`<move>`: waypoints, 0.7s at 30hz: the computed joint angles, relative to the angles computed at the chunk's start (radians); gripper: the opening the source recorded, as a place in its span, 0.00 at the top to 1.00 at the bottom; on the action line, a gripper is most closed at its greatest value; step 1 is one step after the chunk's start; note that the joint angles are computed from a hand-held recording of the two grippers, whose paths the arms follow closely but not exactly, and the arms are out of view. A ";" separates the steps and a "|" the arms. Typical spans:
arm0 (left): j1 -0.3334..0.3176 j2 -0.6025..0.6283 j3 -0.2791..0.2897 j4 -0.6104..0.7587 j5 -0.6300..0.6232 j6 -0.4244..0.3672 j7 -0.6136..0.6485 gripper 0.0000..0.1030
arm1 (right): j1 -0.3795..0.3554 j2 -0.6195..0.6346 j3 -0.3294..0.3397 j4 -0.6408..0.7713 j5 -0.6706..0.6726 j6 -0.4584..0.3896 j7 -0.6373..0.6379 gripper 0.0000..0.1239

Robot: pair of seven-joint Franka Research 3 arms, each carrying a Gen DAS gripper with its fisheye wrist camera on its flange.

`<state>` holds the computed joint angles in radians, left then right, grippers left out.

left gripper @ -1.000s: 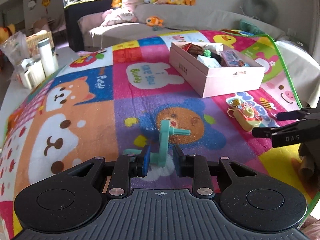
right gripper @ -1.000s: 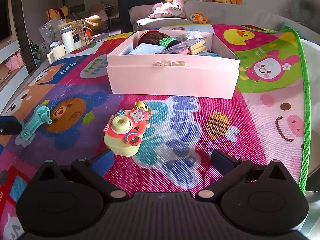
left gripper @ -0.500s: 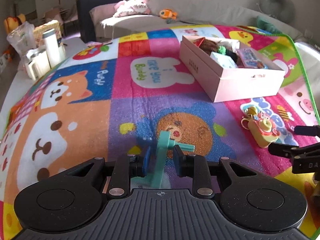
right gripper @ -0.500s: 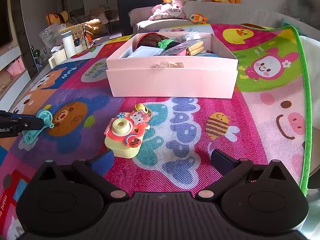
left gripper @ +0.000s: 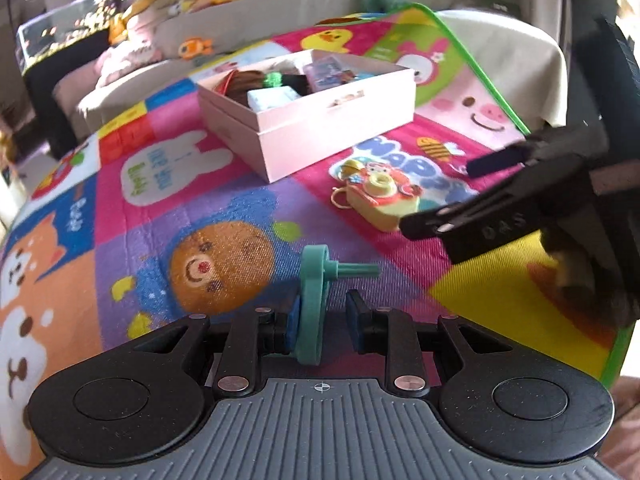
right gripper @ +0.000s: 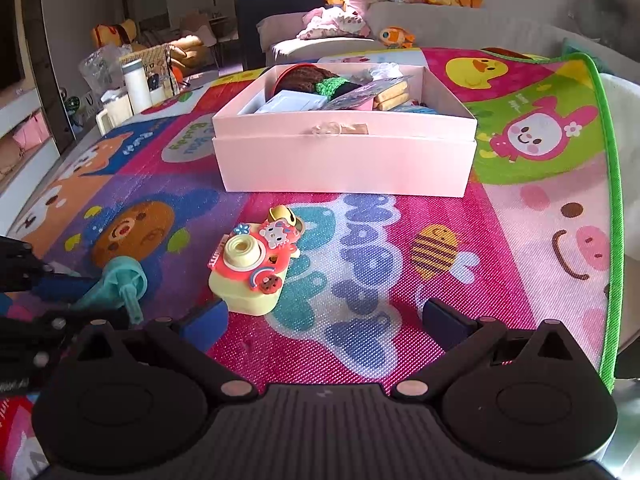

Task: Organize objects
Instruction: 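Lift the teal toy off the mat with the left tool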

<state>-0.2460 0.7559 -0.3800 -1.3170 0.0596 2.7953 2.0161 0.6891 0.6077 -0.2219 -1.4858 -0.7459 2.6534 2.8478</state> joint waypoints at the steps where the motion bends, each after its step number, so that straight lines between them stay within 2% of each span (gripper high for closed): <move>1: -0.003 -0.011 0.012 -0.018 0.008 0.017 -0.007 0.73 | 0.000 0.005 0.004 0.011 0.005 -0.018 -0.015 0.17; 5: -0.034 -0.011 0.085 -0.001 0.037 0.014 -0.119 0.72 | 0.002 0.015 0.009 0.031 0.010 -0.046 -0.031 0.17; 8: -0.014 0.025 0.063 0.059 0.021 -0.020 -0.151 0.72 | 0.003 0.016 0.010 0.033 0.011 -0.053 -0.033 0.17; 15: -0.010 0.046 0.049 0.080 0.022 -0.010 -0.166 0.72 | 0.001 0.025 0.023 0.061 0.038 -0.101 -0.035 0.17; 21: 0.033 0.008 0.009 0.018 0.003 -0.021 -0.106 0.73 | -0.024 -0.013 0.049 0.008 0.063 -0.054 -0.095 0.17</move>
